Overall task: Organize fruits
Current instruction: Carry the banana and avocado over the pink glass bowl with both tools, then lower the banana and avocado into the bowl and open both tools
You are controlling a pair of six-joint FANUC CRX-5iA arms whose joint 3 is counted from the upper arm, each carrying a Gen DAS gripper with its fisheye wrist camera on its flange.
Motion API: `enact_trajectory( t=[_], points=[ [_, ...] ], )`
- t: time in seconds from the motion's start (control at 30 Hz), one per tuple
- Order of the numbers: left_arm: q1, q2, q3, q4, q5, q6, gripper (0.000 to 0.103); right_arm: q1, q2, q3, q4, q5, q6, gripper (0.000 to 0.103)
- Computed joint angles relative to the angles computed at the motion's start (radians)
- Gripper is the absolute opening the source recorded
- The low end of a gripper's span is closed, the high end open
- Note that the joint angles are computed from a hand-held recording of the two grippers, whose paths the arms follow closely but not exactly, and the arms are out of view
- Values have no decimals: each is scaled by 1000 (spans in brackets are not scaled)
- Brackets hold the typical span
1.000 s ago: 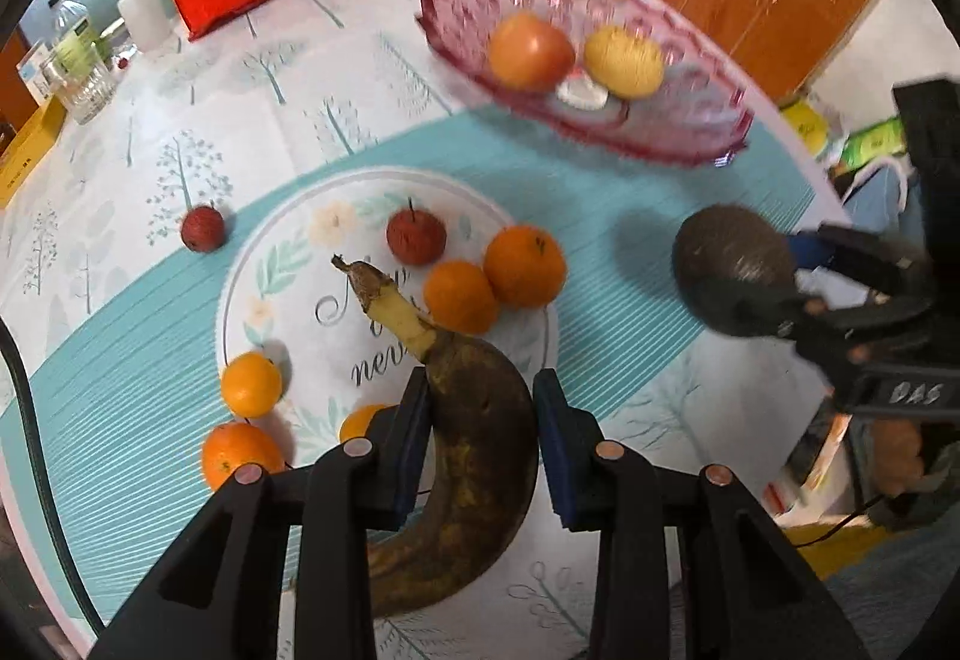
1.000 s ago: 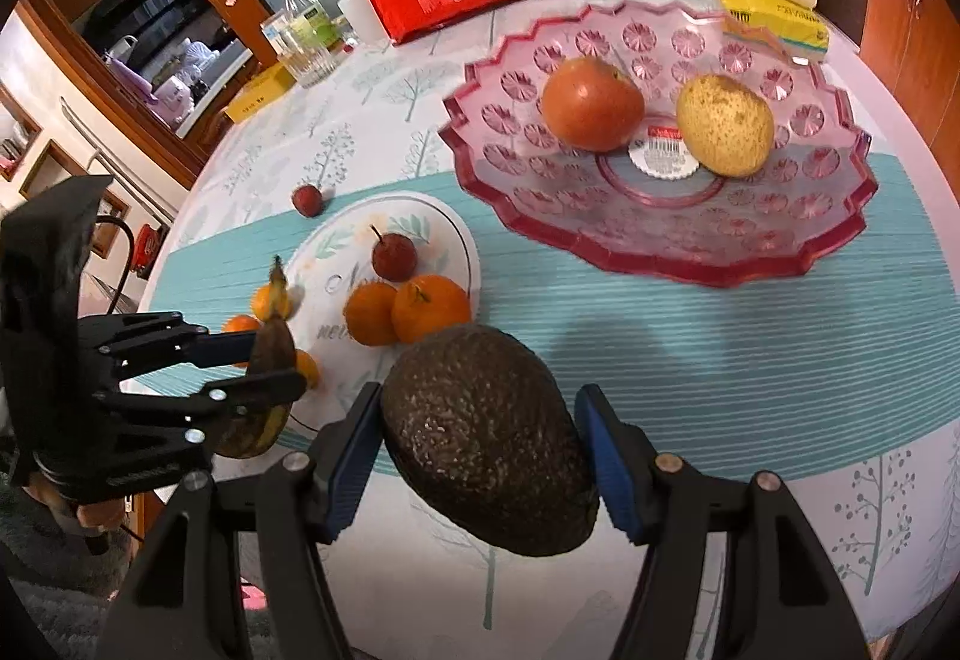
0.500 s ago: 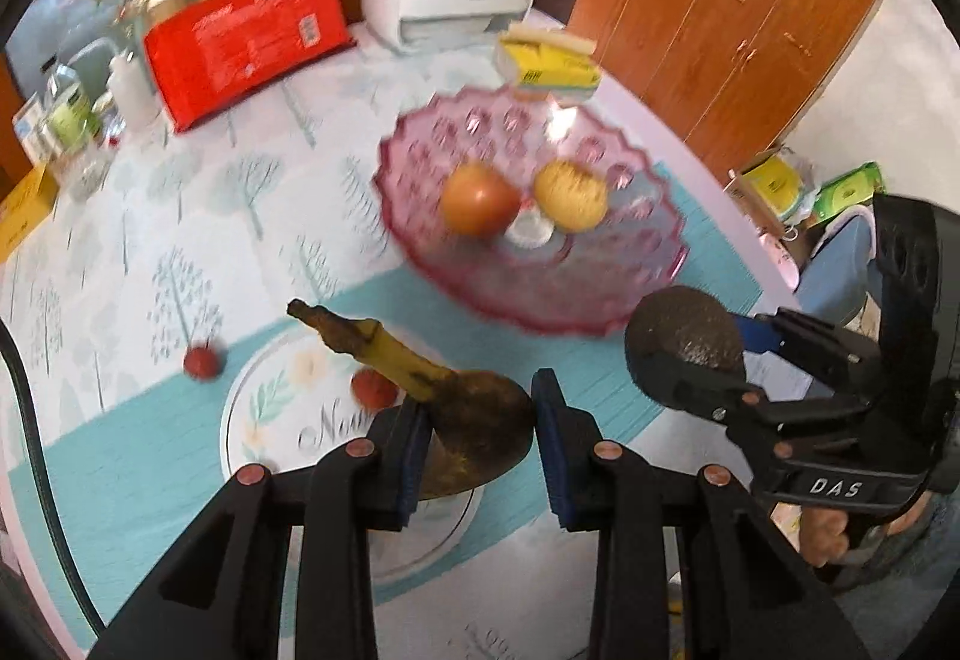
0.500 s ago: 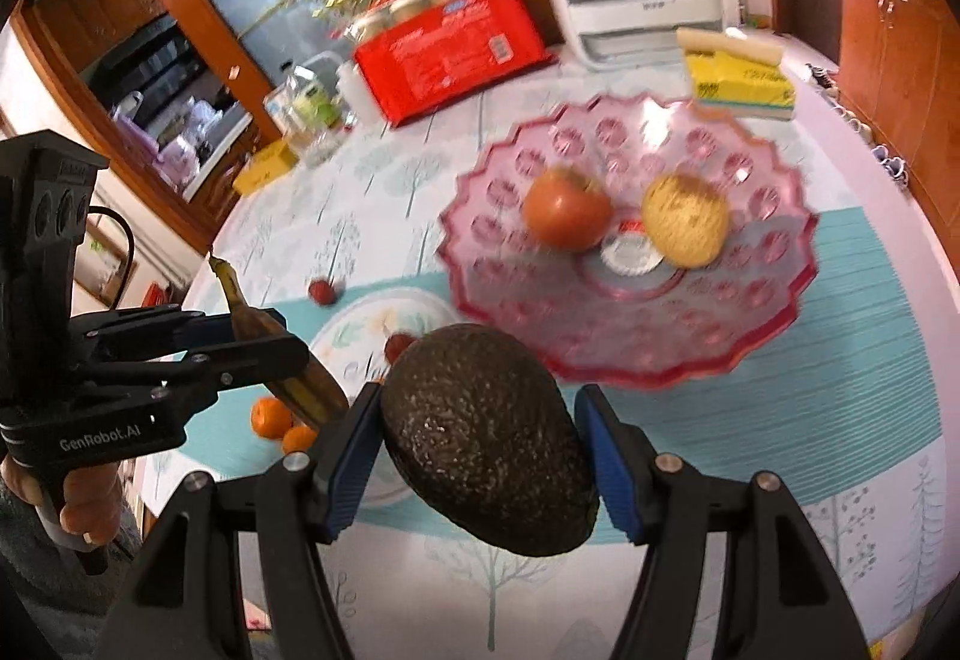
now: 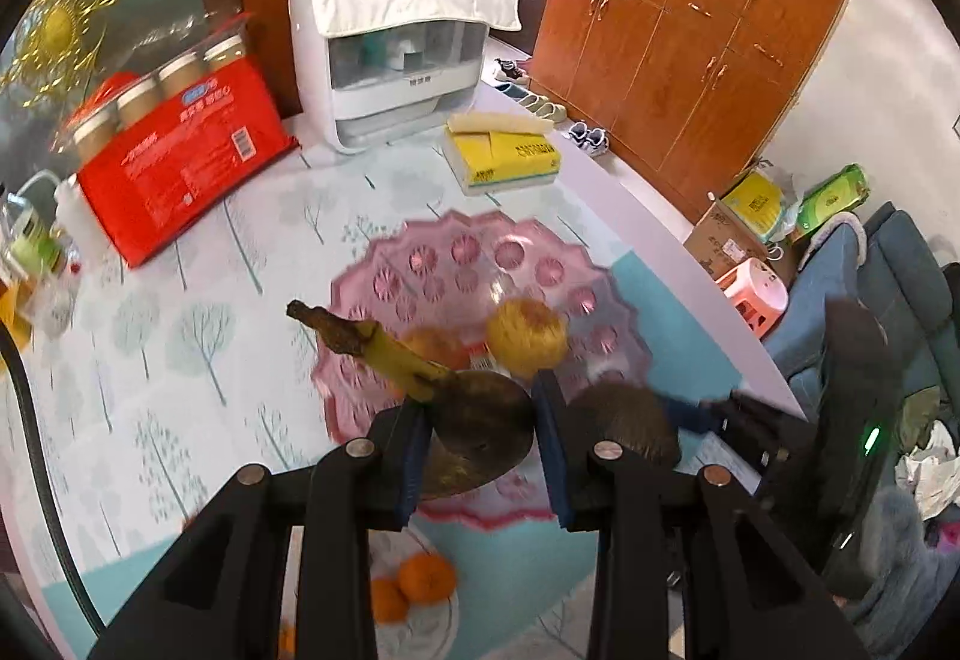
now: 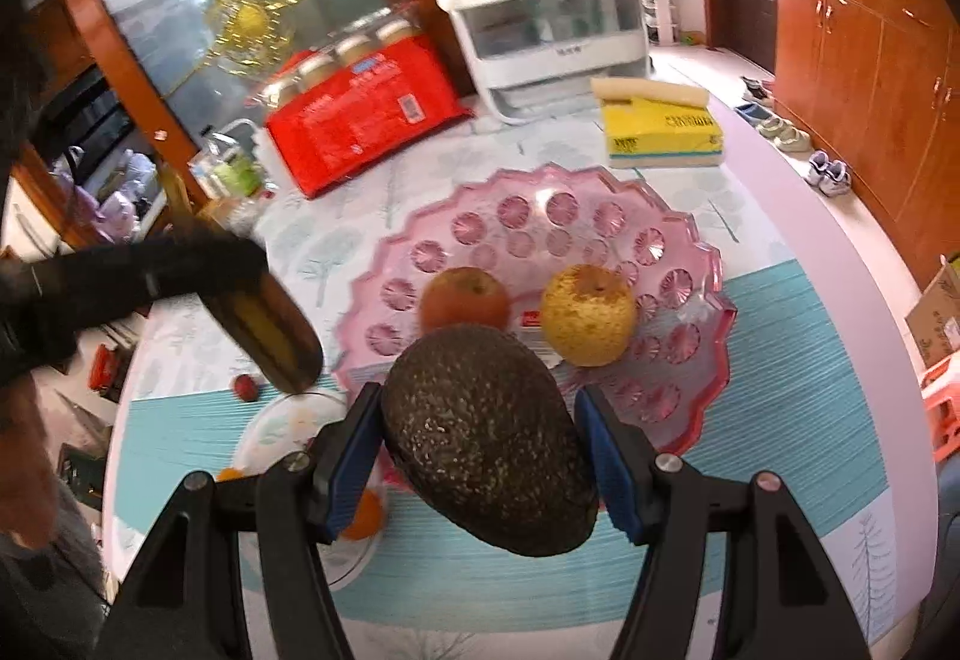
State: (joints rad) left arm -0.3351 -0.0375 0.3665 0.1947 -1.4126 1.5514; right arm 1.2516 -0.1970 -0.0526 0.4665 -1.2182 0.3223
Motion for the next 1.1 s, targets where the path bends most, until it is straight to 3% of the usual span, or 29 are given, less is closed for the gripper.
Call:
enact_trajectory(
  t=[0.37,0.47,0.77,0.83,0.9,1.1],
  points=[
    [-22,198,136,-62,5,2,31,-92,98,18,-95,16,-3,65],
    [-43,230,150,-91,22,-22,31,-80,80,-17,-31,54,-68,65],
    [-93,303,198,-127,32,-79,34,-52,116,-8,59,5,-122,66],
    [-111,315,217,-170,19,-70,42,-43,119,-9,67,-7,-133,66],
    [-123,311,221,-206,18,-60,63,-34,118,-12,70,-19,-147,66],
    [-124,252,171,-245,49,-44,78,-24,112,-16,85,-50,-184,66]
  ],
)
